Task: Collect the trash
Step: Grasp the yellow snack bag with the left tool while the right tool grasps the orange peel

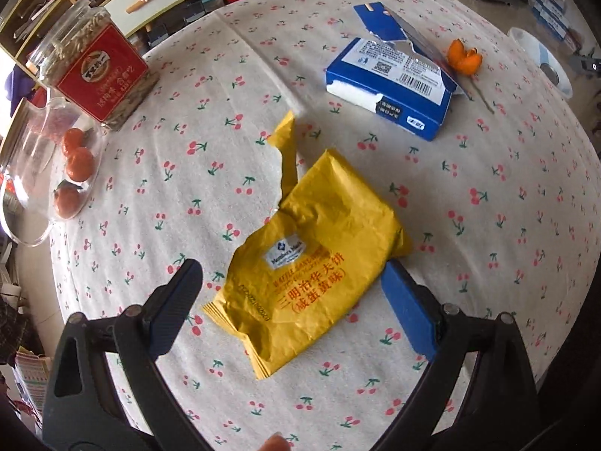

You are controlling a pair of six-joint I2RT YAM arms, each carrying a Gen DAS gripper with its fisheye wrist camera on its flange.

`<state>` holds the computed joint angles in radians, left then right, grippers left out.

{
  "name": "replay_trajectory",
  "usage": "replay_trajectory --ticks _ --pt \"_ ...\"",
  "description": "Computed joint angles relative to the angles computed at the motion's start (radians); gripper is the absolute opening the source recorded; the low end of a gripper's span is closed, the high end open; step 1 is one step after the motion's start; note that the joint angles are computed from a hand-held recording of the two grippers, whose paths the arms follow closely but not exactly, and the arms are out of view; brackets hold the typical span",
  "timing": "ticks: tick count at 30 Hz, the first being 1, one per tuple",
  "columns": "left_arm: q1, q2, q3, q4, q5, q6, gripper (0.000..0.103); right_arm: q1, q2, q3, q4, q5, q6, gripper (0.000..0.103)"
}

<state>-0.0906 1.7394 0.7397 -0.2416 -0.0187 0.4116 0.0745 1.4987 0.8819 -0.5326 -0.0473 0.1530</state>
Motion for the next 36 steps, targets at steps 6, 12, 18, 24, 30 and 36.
replay_trajectory --ticks 6,12,18,24,30,36 --pt "0.039 0.08 0.066 -0.031 0.06 -0.004 0.096 0.071 0.076 0.043 0.009 0.022 0.033 0.082" --pt "0.103 0.114 0.129 -0.086 0.148 -0.112 0.08 0.138 0.162 0.098 0.018 0.042 0.067 0.083" --pt "0.134 0.069 0.102 -0.091 0.184 -0.166 0.061 0.174 0.254 0.171 0.036 0.021 0.109 0.083" --pt "0.18 0.011 0.05 -0.075 0.21 -0.202 0.043 0.207 0.352 0.245 0.068 -0.034 0.172 0.083" --pt "0.19 -0.041 0.008 -0.067 0.229 -0.262 0.031 0.249 0.439 0.308 0.097 -0.037 0.211 0.083" --pt "0.195 -0.057 -0.011 -0.07 0.25 -0.293 0.014 0.256 0.496 0.342 0.12 -0.029 0.246 0.082"
